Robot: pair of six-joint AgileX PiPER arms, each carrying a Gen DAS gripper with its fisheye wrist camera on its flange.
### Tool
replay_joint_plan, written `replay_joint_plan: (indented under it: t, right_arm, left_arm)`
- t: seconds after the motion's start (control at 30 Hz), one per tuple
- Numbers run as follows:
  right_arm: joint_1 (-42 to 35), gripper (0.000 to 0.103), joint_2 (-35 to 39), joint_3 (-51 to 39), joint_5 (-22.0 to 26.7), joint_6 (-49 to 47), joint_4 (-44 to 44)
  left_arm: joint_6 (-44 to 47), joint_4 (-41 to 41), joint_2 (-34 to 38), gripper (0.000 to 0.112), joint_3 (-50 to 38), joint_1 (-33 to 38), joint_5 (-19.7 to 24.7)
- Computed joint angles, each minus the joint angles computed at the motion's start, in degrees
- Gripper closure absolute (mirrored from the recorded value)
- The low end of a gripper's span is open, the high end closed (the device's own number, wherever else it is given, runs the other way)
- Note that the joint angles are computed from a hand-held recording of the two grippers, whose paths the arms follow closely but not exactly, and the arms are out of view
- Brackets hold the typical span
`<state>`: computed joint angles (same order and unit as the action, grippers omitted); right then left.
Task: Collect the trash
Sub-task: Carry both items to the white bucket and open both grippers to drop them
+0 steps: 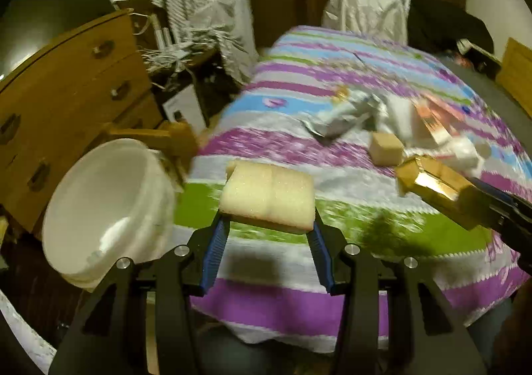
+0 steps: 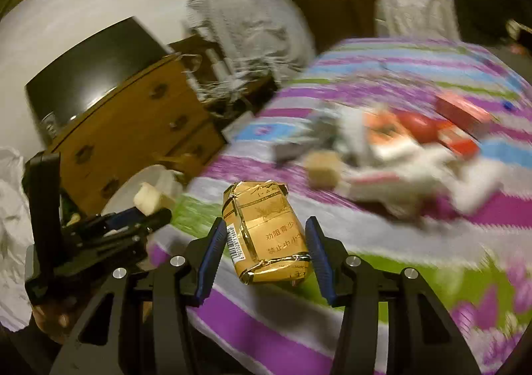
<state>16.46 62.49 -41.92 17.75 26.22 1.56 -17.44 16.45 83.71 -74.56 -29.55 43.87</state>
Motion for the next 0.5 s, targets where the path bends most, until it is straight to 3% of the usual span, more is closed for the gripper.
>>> replay_joint_plan:
  t: [0.2, 0.37, 0.5]
  right_arm:
    - [9.37, 0.052, 15.0, -19.31, 2.61, 5.12, -7.22]
    - [14.06, 0.052, 28.85, -39.39, 9.23, 3.14, -7.81]
    - [16.62, 0.052, 39.19, -54.99, 15.99, 1.37, -7.33]
  left_arm:
    - [7.22, -4.34, -1.01, 0.067, -2.84, 12.19, -0.16]
    - [15.14, -9.13, 1.6, 0.067, -7.21, 23.01, 0.88]
    - [23.91, -18.03, 6.05, 0.067, -13.53, 32.38, 4.1]
